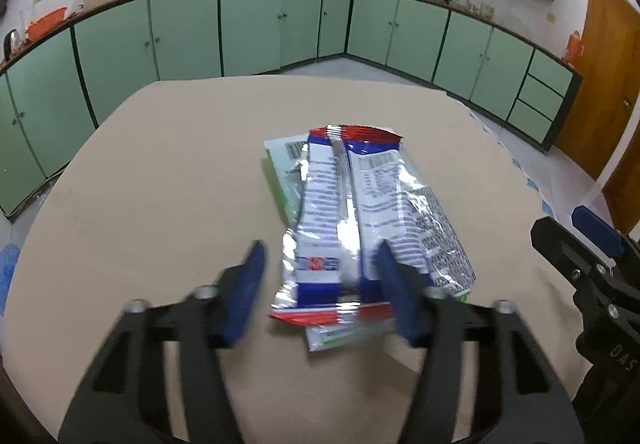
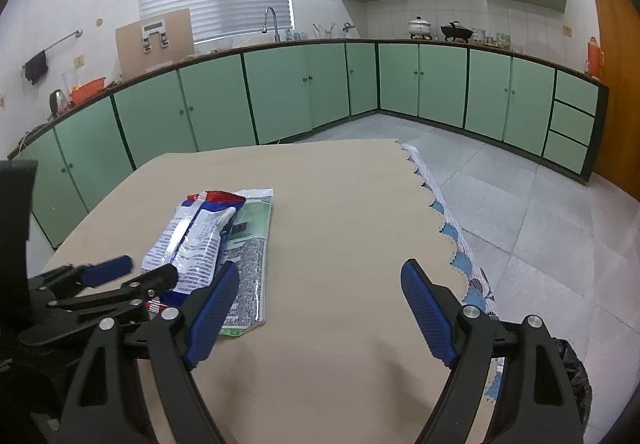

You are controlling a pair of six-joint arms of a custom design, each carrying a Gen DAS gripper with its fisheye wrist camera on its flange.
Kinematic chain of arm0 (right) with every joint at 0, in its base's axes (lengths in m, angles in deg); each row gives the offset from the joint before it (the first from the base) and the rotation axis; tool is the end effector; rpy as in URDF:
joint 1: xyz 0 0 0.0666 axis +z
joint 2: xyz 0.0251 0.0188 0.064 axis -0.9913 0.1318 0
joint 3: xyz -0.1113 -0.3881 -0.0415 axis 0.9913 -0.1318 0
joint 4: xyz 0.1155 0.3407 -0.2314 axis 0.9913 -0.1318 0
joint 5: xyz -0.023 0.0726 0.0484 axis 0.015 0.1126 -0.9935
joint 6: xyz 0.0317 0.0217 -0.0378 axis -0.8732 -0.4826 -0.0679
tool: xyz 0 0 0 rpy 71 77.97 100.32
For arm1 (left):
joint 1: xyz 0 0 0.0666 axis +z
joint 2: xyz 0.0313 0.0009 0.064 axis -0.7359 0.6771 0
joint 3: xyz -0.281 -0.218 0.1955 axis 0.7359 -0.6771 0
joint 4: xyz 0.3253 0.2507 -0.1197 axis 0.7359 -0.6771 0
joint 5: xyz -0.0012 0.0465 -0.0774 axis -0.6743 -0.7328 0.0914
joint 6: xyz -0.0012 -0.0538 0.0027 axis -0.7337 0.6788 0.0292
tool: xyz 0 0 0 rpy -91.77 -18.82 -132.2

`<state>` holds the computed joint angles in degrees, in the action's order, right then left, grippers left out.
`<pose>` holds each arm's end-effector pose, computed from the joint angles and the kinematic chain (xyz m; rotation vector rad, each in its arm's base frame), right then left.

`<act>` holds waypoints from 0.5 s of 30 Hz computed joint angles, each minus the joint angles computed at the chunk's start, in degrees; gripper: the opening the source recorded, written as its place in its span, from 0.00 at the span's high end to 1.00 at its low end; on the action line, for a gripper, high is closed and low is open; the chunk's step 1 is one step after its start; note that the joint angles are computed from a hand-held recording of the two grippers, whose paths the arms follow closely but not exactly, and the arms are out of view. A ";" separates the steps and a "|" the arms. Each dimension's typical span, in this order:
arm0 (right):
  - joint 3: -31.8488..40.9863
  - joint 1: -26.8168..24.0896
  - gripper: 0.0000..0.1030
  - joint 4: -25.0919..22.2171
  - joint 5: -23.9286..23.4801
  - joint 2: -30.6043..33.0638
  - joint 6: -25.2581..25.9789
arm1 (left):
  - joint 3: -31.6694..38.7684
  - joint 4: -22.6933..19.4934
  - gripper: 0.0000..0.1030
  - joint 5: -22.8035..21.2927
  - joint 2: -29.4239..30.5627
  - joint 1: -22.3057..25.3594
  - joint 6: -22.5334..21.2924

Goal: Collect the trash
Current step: 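Grasp the clear green-printed plastic bag with the left tool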

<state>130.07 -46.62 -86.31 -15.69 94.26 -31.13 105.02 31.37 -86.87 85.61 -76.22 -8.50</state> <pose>0.4227 0.2776 0.4797 0.3358 2.1271 -0.0443 0.6034 -0.3339 0.4400 0.5000 2.3159 -0.3187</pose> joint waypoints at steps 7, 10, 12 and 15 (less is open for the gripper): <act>-0.11 0.20 0.21 0.40 -0.04 -0.16 0.76 | -3.43 4.50 0.78 -2.48 -2.47 -1.05 -0.71; 0.08 0.34 0.21 0.24 -0.24 -0.06 1.21 | -4.71 5.59 1.00 -2.26 -3.65 -0.73 -0.02; 0.68 0.40 0.21 -0.11 -0.72 0.38 1.67 | -5.67 6.42 1.00 -2.20 -4.62 -0.28 0.50; 1.49 0.49 0.21 -0.40 -1.69 1.21 2.27 | -6.16 6.64 1.00 -3.18 -5.11 0.31 0.43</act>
<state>131.56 -46.13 -86.71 -17.38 95.47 -28.87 98.86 38.01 -90.04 80.50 -75.90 -8.07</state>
